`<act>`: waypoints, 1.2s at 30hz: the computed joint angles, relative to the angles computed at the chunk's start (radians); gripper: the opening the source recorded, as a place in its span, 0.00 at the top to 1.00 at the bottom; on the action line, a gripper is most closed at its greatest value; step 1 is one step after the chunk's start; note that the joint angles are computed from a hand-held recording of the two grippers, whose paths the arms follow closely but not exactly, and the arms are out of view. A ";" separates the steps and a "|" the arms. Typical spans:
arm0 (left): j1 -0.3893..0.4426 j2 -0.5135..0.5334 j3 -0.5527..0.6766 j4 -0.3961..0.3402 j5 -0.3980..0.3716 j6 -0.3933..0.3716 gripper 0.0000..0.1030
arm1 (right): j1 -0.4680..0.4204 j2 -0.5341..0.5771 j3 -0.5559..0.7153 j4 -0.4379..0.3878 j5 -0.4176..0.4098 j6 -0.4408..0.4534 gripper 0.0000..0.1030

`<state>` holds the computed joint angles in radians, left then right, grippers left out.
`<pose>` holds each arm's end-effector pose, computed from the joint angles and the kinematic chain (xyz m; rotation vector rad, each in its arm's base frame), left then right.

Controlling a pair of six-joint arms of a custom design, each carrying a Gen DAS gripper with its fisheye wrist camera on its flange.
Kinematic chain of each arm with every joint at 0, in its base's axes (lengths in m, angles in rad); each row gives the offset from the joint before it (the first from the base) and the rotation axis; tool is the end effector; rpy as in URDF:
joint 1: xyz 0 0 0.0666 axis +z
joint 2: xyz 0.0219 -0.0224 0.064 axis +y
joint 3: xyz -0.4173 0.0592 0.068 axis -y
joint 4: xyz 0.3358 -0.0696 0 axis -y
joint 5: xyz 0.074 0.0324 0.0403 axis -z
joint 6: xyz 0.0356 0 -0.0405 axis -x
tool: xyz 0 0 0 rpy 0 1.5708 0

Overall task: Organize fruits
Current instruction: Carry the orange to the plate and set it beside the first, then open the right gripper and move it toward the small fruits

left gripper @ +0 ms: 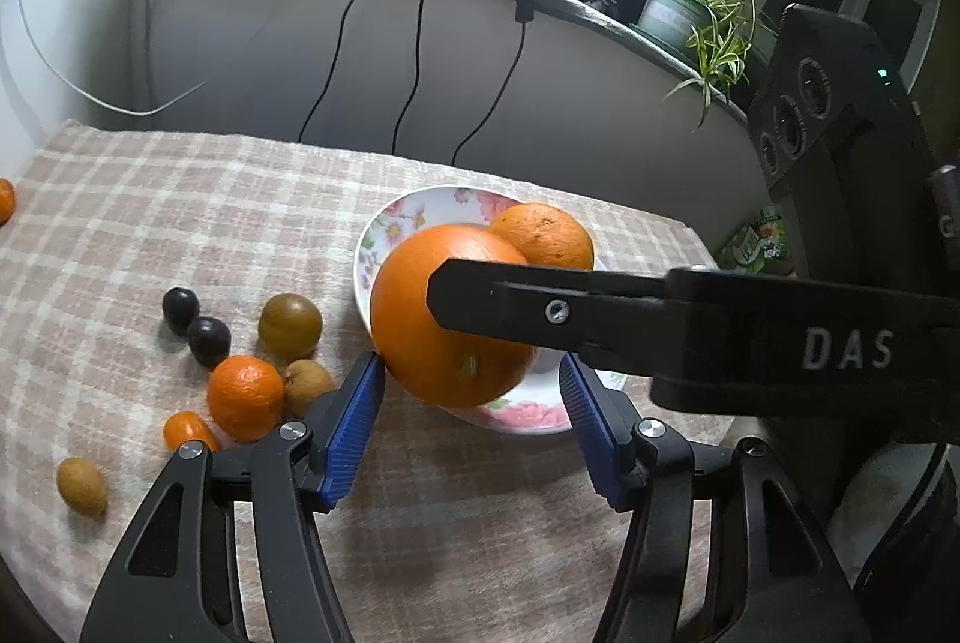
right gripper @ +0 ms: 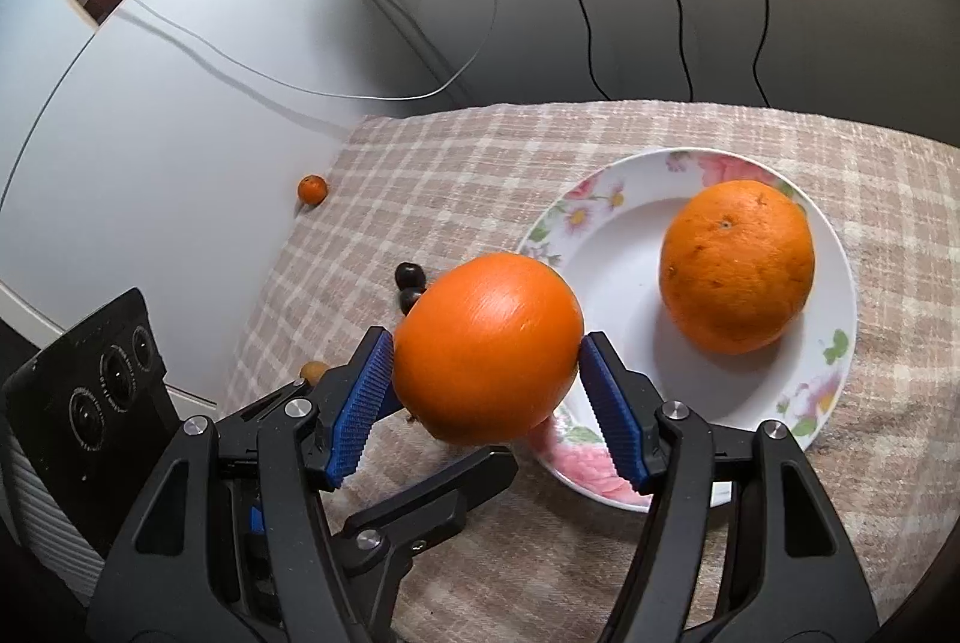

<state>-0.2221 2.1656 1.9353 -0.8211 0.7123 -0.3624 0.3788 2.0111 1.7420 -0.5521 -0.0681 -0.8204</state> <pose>0.6668 -0.1748 0.2737 0.9374 2.2754 -0.8632 0.6120 0.2458 0.3095 0.5125 2.4353 0.6224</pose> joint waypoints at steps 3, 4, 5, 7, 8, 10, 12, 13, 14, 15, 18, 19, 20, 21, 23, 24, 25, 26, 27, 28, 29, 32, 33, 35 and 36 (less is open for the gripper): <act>-0.001 -0.010 -0.010 0.016 0.014 -0.005 0.49 | -0.005 -0.007 -0.017 0.016 -0.006 -0.015 0.34; -0.002 -0.017 -0.018 0.032 0.011 -0.005 0.49 | -0.006 -0.009 -0.021 0.024 -0.009 -0.016 0.34; -0.003 -0.021 -0.021 0.039 0.009 -0.006 0.49 | -0.008 -0.014 -0.027 0.034 -0.009 -0.018 0.34; -0.001 -0.022 -0.018 0.035 0.015 -0.004 0.49 | -0.008 -0.021 -0.033 0.046 0.001 -0.018 0.34; 0.000 -0.023 -0.019 0.038 0.014 -0.002 0.49 | -0.007 -0.029 -0.040 0.053 0.013 -0.014 0.34; 0.004 -0.025 -0.021 0.041 0.011 -0.001 0.49 | -0.005 -0.040 -0.049 0.060 0.031 -0.007 0.34; 0.007 -0.025 -0.021 0.041 0.008 0.001 0.49 | -0.005 -0.052 -0.059 0.066 0.044 -0.001 0.34; 0.010 -0.026 -0.021 0.043 0.007 0.004 0.49 | -0.005 -0.055 -0.064 0.069 0.048 -0.002 0.34; 0.011 -0.025 -0.020 0.045 0.006 0.007 0.49 | -0.005 -0.061 -0.072 0.075 0.053 -0.004 0.34; 0.012 -0.024 -0.019 0.046 0.005 0.010 0.49 | -0.006 -0.066 -0.079 0.080 0.056 -0.006 0.34; 0.015 -0.027 -0.021 0.053 0.003 0.012 0.49 | -0.004 -0.077 -0.094 0.086 0.066 -0.004 0.34; 0.016 -0.030 -0.025 0.057 0.001 0.012 0.49 | -0.003 -0.079 -0.096 0.085 0.072 -0.001 0.34; 0.016 -0.033 -0.030 0.063 0.000 0.012 0.49 | 0.000 -0.082 -0.099 0.083 0.079 0.005 0.34; 0.017 -0.036 -0.036 0.070 -0.001 0.013 0.49 | 0.002 -0.084 -0.101 0.082 0.086 0.010 0.34; 0.018 -0.041 -0.043 0.077 -0.003 0.014 0.48 | 0.006 -0.089 -0.104 0.079 0.100 0.022 0.34; 0.018 -0.043 -0.047 0.082 -0.005 0.015 0.47 | 0.009 -0.093 -0.107 0.079 0.107 0.027 0.33; 0.018 -0.046 -0.051 0.087 -0.007 0.016 0.46 | 0.013 -0.096 -0.109 0.077 0.116 0.032 0.31; 0.017 -0.049 -0.056 0.091 -0.012 0.016 0.46 | 0.017 -0.101 -0.113 0.080 0.127 0.038 0.28; 0.017 -0.052 -0.062 0.097 -0.015 0.014 0.45 | 0.021 -0.105 -0.118 0.082 0.137 0.044 0.28; 0.018 -0.056 -0.068 0.103 -0.017 0.013 0.44 | 0.025 -0.108 -0.121 0.082 0.146 0.050 0.28; 0.019 -0.060 -0.076 0.111 -0.019 0.014 0.41 | 0.029 -0.112 -0.121 0.077 0.157 0.061 0.28; 0.022 -0.071 -0.096 0.135 -0.024 0.019 0.38 | 0.039 -0.119 -0.122 0.068 0.184 0.079 0.24; 0.023 -0.074 -0.102 0.141 -0.027 0.019 0.38 | 0.043 -0.123 -0.126 0.069 0.195 0.084 0.20; 0.026 -0.082 -0.115 0.153 -0.031 0.016 0.38 | 0.048 -0.130 -0.134 0.077 0.211 0.088 0.18; 0.027 -0.084 -0.118 0.156 -0.031 0.016 0.38 | 0.050 -0.133 -0.137 0.079 0.217 0.091 0.18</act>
